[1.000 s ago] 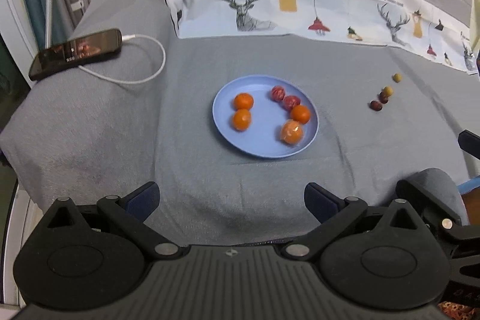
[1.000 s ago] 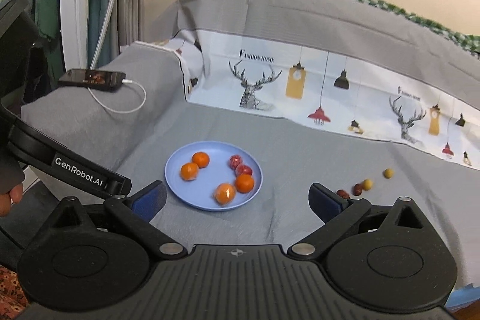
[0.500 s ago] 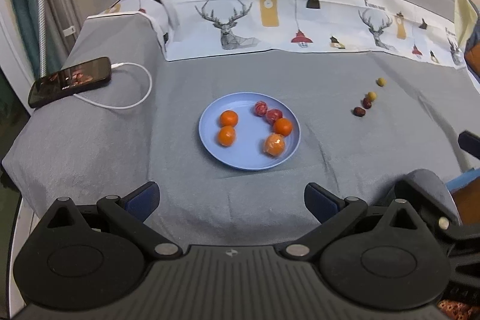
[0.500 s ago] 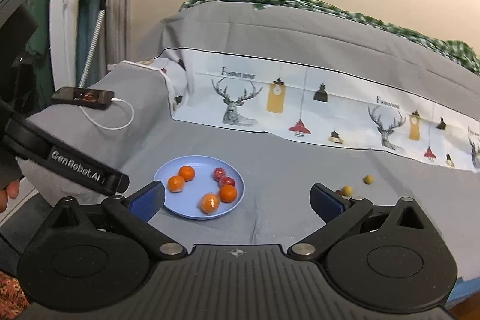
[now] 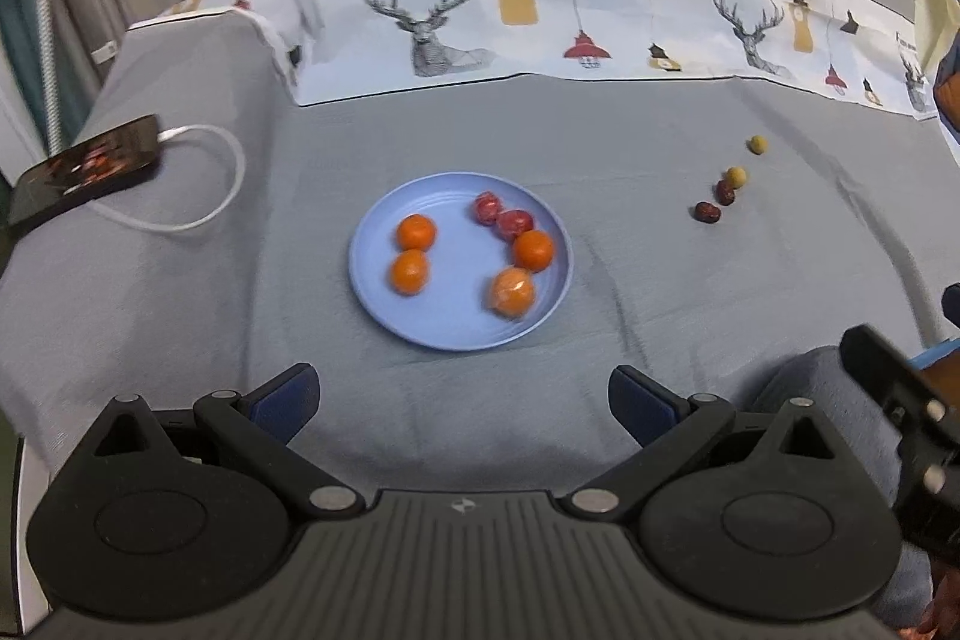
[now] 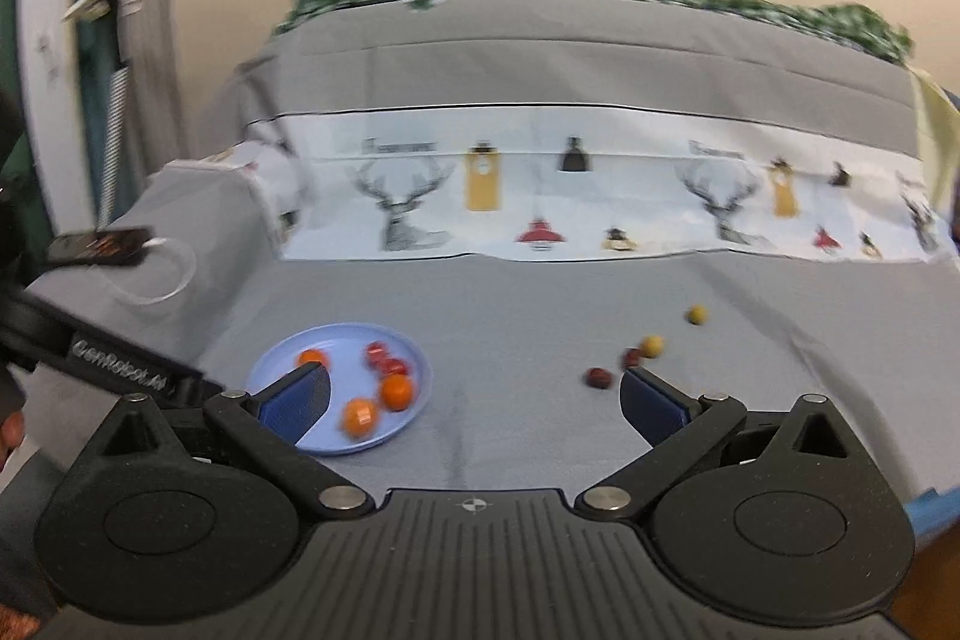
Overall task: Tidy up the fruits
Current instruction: 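Lift both tools from the plate and swing toward the dates and yellow fruits, then grasp a dark red date with the left gripper while the right gripper grasps a yellow fruit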
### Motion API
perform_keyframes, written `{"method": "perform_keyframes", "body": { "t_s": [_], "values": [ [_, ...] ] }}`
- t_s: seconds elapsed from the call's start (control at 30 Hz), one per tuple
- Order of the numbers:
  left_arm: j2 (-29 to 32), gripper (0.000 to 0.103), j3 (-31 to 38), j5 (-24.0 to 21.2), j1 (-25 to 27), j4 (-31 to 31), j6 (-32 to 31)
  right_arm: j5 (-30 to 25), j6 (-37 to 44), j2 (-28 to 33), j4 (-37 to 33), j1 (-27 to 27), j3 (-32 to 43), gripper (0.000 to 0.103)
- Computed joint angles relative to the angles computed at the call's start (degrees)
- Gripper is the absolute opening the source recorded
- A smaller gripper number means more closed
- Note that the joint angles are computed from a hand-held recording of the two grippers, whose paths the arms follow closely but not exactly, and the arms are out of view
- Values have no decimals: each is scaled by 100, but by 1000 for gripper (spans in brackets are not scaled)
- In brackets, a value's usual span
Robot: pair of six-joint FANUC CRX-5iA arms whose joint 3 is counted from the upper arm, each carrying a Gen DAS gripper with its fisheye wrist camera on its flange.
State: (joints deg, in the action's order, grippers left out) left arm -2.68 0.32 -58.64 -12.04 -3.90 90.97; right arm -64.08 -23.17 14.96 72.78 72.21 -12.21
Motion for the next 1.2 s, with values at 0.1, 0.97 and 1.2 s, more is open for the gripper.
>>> {"method": "perform_keyframes", "body": {
  "t_s": [0.1,0.97,1.2],
  "values": [
    [317,103,282,-37,-177,-18,32,-105,-228,-136,-105,-118,-193,102],
    [4139,102,3200,406,-1161,1199,-1970,1849,-360,334,-120,-2974,-854,100],
    [5202,102,4464,232,-1210,953,-2165,3109,1213,1308,-694,-3772,109,99]
  ]
}}
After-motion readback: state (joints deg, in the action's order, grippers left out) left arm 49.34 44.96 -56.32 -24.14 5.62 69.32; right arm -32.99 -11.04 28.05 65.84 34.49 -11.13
